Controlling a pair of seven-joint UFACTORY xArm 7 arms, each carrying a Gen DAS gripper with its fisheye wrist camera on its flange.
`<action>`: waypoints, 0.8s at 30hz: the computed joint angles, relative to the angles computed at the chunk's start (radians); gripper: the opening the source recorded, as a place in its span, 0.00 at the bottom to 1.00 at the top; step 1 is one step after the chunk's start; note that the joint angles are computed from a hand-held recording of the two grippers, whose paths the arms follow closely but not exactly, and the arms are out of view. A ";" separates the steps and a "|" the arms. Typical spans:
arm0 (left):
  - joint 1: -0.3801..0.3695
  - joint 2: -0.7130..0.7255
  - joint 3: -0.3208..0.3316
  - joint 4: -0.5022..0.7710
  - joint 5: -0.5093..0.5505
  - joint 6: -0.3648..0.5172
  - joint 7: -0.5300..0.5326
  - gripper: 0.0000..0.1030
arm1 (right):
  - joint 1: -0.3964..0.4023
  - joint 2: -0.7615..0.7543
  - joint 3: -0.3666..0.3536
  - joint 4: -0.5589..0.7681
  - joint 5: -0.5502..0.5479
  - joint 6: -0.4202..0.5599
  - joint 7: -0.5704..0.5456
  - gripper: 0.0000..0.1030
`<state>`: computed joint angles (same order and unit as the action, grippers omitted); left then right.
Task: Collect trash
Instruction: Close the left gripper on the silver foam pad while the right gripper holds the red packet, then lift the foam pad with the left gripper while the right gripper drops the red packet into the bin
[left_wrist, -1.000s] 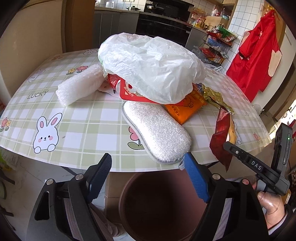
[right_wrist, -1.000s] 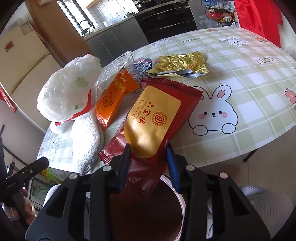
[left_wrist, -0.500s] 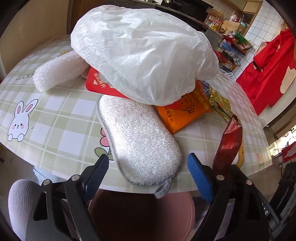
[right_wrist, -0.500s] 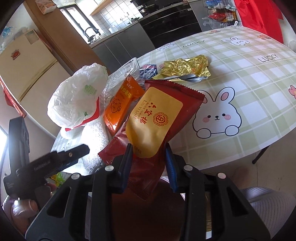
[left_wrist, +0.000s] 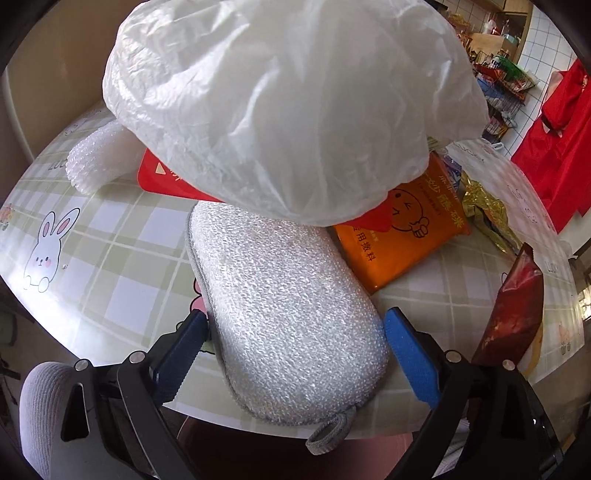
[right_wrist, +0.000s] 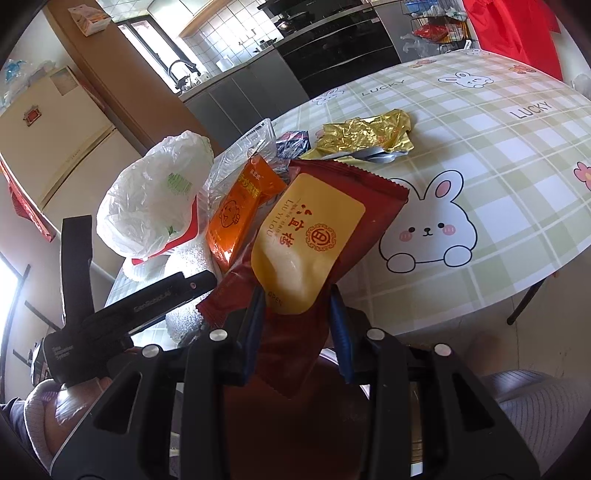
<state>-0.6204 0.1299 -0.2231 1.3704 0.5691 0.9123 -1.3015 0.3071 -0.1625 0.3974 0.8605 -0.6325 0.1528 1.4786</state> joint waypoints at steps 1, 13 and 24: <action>-0.002 0.009 0.000 0.013 0.004 0.013 0.002 0.92 | 0.001 -0.001 -0.002 -0.002 0.003 0.000 -0.002 0.35; 0.028 -0.087 -0.017 -0.101 -0.109 -0.031 0.126 0.81 | -0.014 -0.009 0.009 -0.013 -0.003 -0.014 0.003 0.35; 0.170 -0.338 -0.055 -0.358 -0.212 -0.066 0.055 0.76 | 0.006 0.014 0.003 0.011 -0.014 0.003 -0.020 0.35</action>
<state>-0.4505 -0.2083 -0.2785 1.0128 0.3574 0.8462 -1.2465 0.3135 -0.1485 0.4007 0.8717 -0.6465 0.1555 1.4590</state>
